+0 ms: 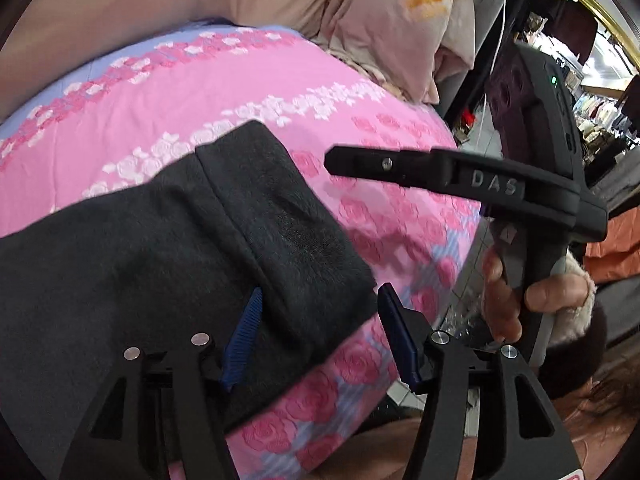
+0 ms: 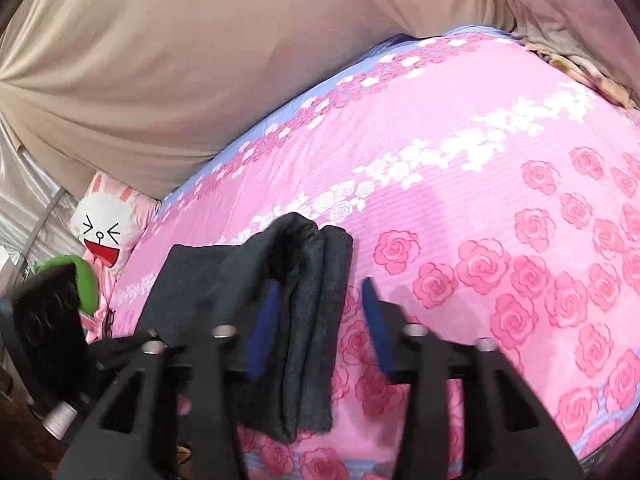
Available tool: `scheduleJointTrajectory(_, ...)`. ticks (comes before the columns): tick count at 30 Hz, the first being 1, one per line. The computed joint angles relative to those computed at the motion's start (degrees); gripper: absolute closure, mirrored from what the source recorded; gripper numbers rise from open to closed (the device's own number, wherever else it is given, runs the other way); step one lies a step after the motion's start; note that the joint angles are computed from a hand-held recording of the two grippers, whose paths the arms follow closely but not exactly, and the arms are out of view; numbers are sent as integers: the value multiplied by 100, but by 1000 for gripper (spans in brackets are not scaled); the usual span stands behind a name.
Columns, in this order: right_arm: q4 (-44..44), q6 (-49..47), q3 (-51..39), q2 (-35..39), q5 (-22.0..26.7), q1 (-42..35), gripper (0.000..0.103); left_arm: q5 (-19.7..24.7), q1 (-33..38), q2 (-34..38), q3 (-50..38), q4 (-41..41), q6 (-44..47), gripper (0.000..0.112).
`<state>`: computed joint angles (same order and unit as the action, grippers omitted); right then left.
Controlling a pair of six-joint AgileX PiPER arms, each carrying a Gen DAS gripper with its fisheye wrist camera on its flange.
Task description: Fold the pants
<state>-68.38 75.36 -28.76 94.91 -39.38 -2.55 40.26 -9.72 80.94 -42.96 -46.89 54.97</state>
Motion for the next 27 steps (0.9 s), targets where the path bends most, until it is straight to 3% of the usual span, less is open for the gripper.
scheduleJointTrajectory(2, -258, 55, -158, 272, -423, 4, 50, 369, 402, -230, 58, -251, 281, 54)
scheduleJointTrajectory(4, 51, -147, -294, 445, -225, 464, 46, 954, 1195, -565, 45, -523, 600, 49)
scheduleJointTrajectory(5, 341, -381, -438, 604, 63, 801, 46, 1045, 1426, -672, 42, -581, 643, 45)
scheduleJointTrajectory(6, 469, -385, -649, 750, 292, 1038, 53, 1069, 1762, -847, 66, -631, 709, 44)
scheduleJointTrajectory(7, 589, -346, -735, 666, 606, 1503, 82, 1027, 2020, -974, 93, -663, 763, 44)
scheduleJointTrajectory(9, 1159, -680, -1034, 604, 1364, 2085, 92, 890, 2490, -1081, 74, -634, 737, 44)
scheduleJointTrajectory(10, 1223, -745, -956, 238, 1515, 2167, 95, 842, 2724, -1090, 46, -602, 692, 44)
scheduleJointTrajectory(12, 858, -626, -575, -548, 1403, 1864, 95, 782, 3155, -1100, 29, -585, 713, 44)
scheduleJointTrajectory(14, 557, -554, -435, -725, 1435, 1628, 94, 709, 3443, -1027, 62, -620, 858, 44)
scheduleJointTrajectory(17, 244, -266, -801, 279, 2080, 1734, 85, 57, 3517, -873, 239, -540, 891, 44)
scheduleJointTrajectory(19, 461, -119, -567, 227, 1669, 1518, 77, -140, 3617, -712, 305, -549, 859, 44)
scheduleJointTrajectory(21, 653, -56, -474, -41, 1552, 1481, 65, 98, 3979, -535, 293, -671, 1041, 44)
scheduleJointTrajectory(22, 1070, -368, -416, -223, 1625, 1490, 48, 198, 4153, -402, 252, -744, 1094, 43)
scheduleJointTrajectory(23, 1292, -589, -417, -282, 1682, 1480, 42, 270, 4297, -300, 216, -788, 1130, 40)
scheduleJointTrajectory(24, 1329, -630, -521, -240, 1767, 1477, 37, 375, 4499, -110, 122, -855, 1121, 40)
scheduleJointTrajectory(27, 614, 40, -1094, 281, 1775, 1366, 36, 843, 5001, 427, -161, -969, 1008, 40)
